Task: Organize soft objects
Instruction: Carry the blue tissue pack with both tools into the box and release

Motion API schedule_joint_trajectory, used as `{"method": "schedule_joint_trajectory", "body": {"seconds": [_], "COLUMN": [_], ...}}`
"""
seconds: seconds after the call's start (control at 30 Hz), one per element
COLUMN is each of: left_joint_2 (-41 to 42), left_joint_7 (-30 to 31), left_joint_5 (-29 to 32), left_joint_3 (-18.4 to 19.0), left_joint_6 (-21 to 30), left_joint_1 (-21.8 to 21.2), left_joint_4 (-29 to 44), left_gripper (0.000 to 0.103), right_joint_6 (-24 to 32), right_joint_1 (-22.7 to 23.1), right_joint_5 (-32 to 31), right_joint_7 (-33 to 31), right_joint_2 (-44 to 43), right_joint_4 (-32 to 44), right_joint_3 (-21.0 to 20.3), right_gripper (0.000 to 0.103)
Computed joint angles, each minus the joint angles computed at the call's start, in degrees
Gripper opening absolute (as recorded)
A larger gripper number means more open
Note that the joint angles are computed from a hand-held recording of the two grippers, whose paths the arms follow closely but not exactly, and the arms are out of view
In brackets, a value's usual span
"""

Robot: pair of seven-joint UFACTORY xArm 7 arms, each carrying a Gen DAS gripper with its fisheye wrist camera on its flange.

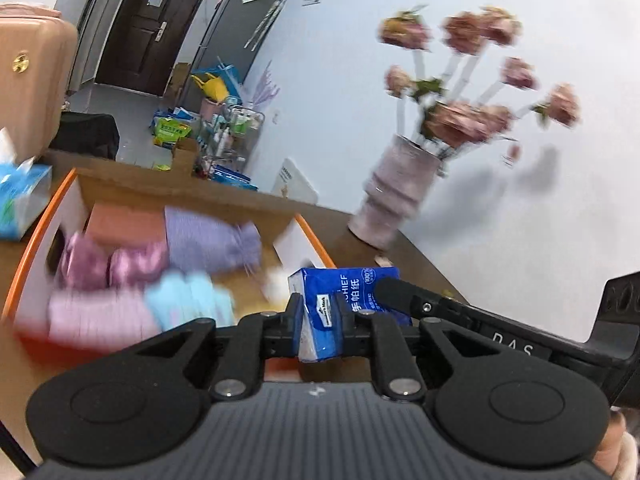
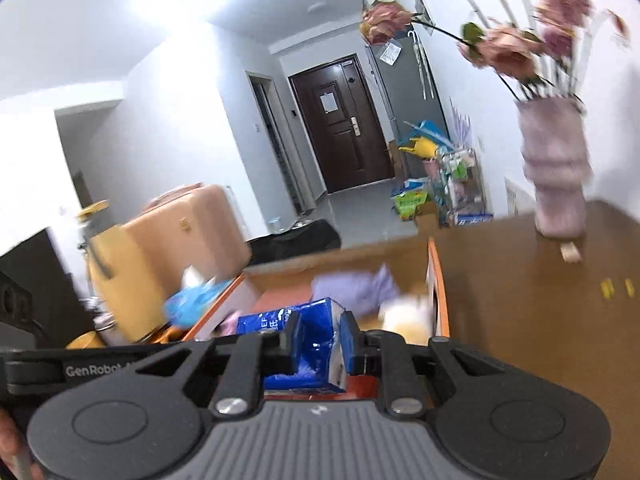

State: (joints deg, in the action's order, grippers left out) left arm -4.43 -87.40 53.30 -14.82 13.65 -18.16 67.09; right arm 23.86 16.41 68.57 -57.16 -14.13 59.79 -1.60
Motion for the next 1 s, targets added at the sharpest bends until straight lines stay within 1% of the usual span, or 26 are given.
{"method": "schedule_joint_trajectory", "body": {"seconds": [0.03,0.07,0.13,0.23,0.27,0.3,0.33,0.37,0.4,0.43,0.5,0.53,0.63,0.7,0.73,0.77,0.83,0.9,0.97,1.0], "left_joint_2": [2.4,5.4,9.6,15.7,17.5,19.2,20.2,21.1,21.6,21.8,21.9,21.7,20.3,18.5,17.3,15.4,11.8,7.4,3.4,1.2], "left_joint_7": [3.5,8.2,14.2,20.6,23.5,26.4,27.6,28.8,30.4,32.0,32.8,33.2,31.5,31.0,30.4,28.9,26.6,22.9,18.8,16.0], "left_joint_5": [-3.7,-8.2,-15.8,-21.7,-23.7,-25.2,-25.5,-25.8,-26.3,-27.2,-27.4,-27.7,-26.0,-25.2,-24.1,-21.5,-16.4,-9.8,-3.3,0.6], "left_joint_3": [1.2,2.5,4.1,5.4,5.3,5.2,5.7,6.3,6.7,6.9,8.5,9.2,12.1,12.7,12.9,13.2,12.8,11.7,9.7,8.3], "left_joint_6": [-1.0,-2.3,-2.1,0.0,1.4,3.5,5.5,7.6,8.4,8.7,12.2,12.4,12.4,12.6,12.9,13.3,15.1,19.0,22.5,24.7], "left_joint_1": [0.3,0.7,0.7,0.7,0.7,0.6,-0.3,-1.0,-1.5,-1.8,-3.7,-4.2,-6.3,-6.7,-7.0,-7.6,-7.9,-8.1,-7.9,-7.7], "left_joint_4": [1.6,3.6,6.4,11.5,13.2,15.3,16.6,18.0,18.6,18.8,19.9,19.7,18.5,17.2,16.6,15.4,13.4,11.4,9.3,8.2], "left_gripper": [0.015,0.015,0.015,0.015,0.015,0.015,0.015,0.015,0.015,0.01,0.011,0.011,0.012,0.012,0.012,0.012,0.013,0.015,0.031,0.047], "right_joint_6": [-0.2,-0.3,0.7,1.3,1.3,1.9,3.2,4.3,5.2,7.2,10.6,11.1,9.3,9.0,8.8,8.8,8.2,8.0,7.5,7.1], "right_joint_1": [-0.3,-0.9,-2.3,-2.4,-2.1,-1.6,-1.2,-1.3,-1.2,-1.1,-1.0,-1.4,-3.0,-4.5,-6.0,-7.1,-8.8,-9.7,-10.2,-10.1], "right_joint_5": [-2.4,-5.3,-11.7,-22.9,-26.4,-30.2,-33.8,-36.0,-38.4,-40.8,-45.2,-46.2,-46.9,-47.0,-45.7,-44.6,-42.2,-40.1,-37.8,-37.5], "right_joint_7": [2.8,5.5,12.2,22.1,24.6,28.0,30.8,31.9,32.8,33.5,35.4,35.1,36.0,36.0,34.9,33.9,31.2,29.2,26.4,25.7], "right_joint_2": [4.7,8.9,17.2,26.4,28.3,30.0,31.8,33.1,34.2,35.0,36.4,36.7,35.9,34.7,33.4,32.0,28.9,25.3,21.4,19.3], "right_joint_4": [4.5,8.4,16.3,24.8,26.3,28.0,30.0,31.4,32.7,33.9,36.0,36.1,33.9,32.9,31.7,30.7,28.8,26.9,24.4,23.1], "right_joint_3": [0.6,1.4,3.1,4.2,4.1,3.7,3.2,3.4,3.5,3.7,4.0,4.7,6.9,8.6,9.9,10.8,11.9,11.8,11.2,10.5], "right_gripper": [0.019,0.019,0.019,0.019,0.019,0.019,0.019,0.018,0.017,0.015,0.013,0.012,0.012,0.014,0.016,0.017,0.018,0.02,0.023,0.025]}}
